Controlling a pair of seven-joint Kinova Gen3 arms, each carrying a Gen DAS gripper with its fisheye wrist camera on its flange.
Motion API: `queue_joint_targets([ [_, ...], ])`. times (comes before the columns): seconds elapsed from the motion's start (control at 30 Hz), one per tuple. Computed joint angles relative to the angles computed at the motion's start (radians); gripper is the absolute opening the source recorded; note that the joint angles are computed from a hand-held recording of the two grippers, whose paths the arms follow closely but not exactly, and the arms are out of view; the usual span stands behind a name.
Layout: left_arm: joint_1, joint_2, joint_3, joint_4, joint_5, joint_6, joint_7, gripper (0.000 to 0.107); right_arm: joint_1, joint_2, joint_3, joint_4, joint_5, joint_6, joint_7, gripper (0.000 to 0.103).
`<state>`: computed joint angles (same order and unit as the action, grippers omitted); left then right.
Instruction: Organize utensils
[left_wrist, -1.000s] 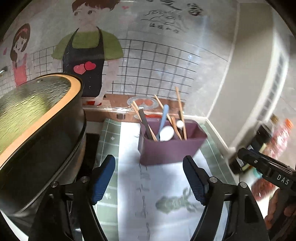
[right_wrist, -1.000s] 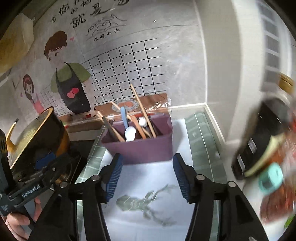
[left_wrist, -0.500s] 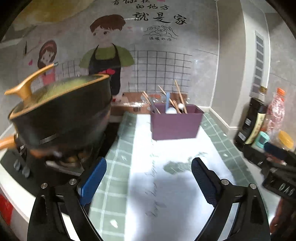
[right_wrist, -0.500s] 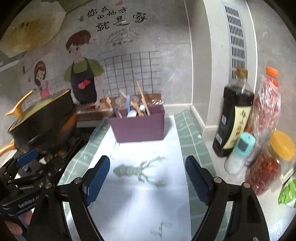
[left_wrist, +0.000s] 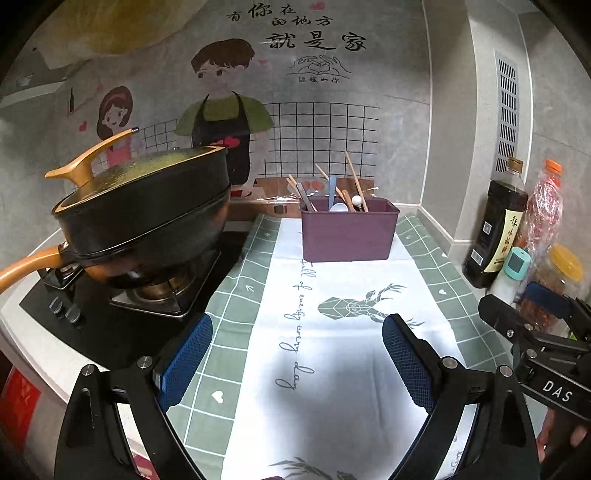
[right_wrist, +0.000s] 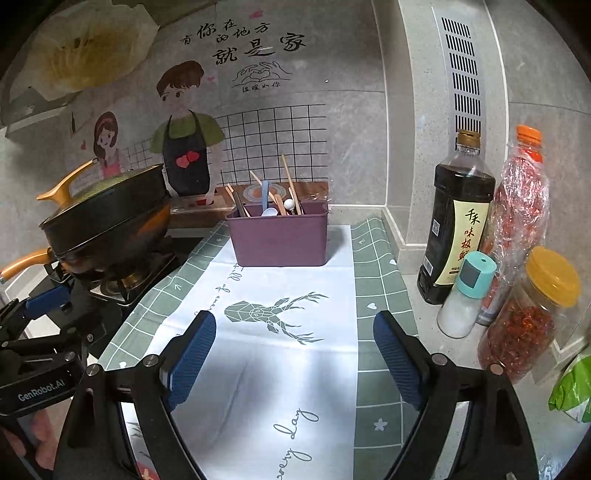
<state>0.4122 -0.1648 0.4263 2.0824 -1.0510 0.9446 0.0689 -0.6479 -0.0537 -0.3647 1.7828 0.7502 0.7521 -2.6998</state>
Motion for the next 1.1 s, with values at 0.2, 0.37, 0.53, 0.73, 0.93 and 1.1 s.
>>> queue_joint_targets([
  [0.2,0.003,0.0,0.003,-0.006,0.002,0.006,0.018,0.094,0.012,-0.009,0.007,0.007,-0.023,-0.017,0.021,0.085],
  [0.37,0.007,0.006,0.009,-0.009,-0.012,0.01,0.025,0.094,0.015,-0.007,-0.003,0.005,-0.009,-0.007,0.01,0.086],
  [0.53,0.019,0.012,0.004,-0.012,-0.017,0.011,0.028,0.094,0.016,-0.008,-0.002,0.004,-0.012,-0.007,0.015,0.087],
  [0.73,0.022,0.01,0.001,-0.01,-0.019,0.014,0.027,0.094,0.016,-0.009,-0.002,0.005,-0.01,-0.006,0.015,0.087],
  [0.93,0.02,0.006,-0.006,-0.014,0.001,0.001,0.016,0.094,0.015,-0.008,-0.003,0.004,-0.005,-0.002,0.009,0.088],
  [1.1,0.013,0.003,-0.001,-0.015,0.007,0.0,0.016,0.094,0.017,-0.012,-0.004,0.006,-0.005,-0.004,0.014,0.089],
])
